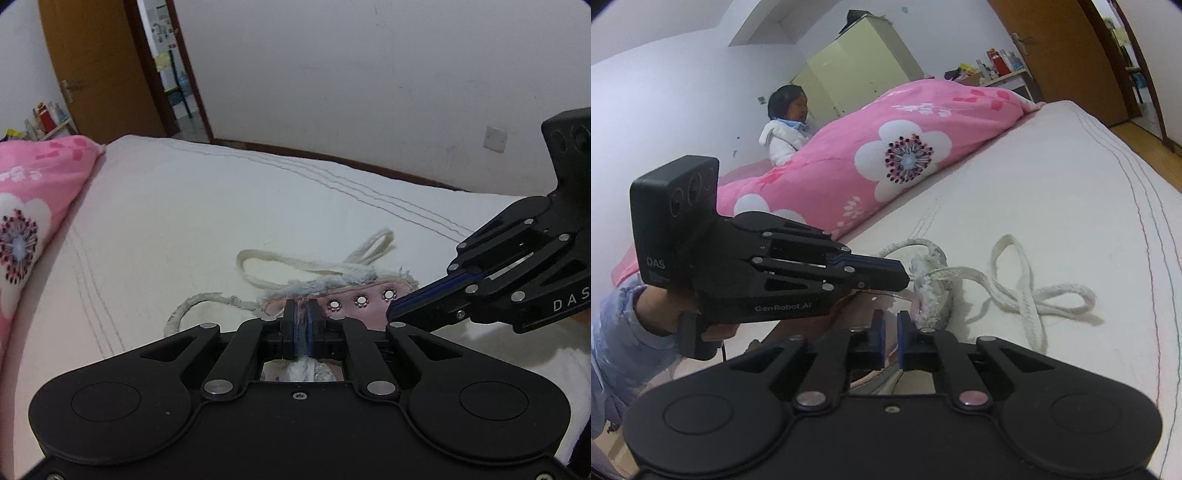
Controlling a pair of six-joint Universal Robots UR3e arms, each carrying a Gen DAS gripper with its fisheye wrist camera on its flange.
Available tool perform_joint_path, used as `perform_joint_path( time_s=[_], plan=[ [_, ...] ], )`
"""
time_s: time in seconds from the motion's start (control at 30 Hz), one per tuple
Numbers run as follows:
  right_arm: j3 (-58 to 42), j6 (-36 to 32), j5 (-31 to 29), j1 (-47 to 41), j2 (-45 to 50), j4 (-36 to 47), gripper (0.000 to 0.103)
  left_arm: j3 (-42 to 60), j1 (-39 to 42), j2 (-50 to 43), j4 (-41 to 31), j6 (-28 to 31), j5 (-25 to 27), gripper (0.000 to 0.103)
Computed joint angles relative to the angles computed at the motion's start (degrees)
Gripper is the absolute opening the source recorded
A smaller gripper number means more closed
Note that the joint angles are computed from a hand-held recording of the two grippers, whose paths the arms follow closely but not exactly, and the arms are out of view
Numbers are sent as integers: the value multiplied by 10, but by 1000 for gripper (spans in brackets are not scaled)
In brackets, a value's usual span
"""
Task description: Lace up shoes with both hands
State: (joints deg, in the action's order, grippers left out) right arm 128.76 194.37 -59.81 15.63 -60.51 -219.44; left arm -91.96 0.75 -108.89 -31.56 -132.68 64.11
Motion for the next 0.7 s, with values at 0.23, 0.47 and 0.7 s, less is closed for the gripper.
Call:
perform_joint_path(
  time_s=[0.23, 0.47, 0.7],
  plan=[
    [15, 4, 6, -10, 0, -12, 5, -17, 9, 18, 2, 37, -22, 34],
    [24, -11, 12, -11, 0, -29, 6, 17, 23, 58, -75, 43, -43, 35],
    [26, -21, 16, -14, -7, -21, 7, 157, -39, 33, -253, 130, 78, 35]
  ],
)
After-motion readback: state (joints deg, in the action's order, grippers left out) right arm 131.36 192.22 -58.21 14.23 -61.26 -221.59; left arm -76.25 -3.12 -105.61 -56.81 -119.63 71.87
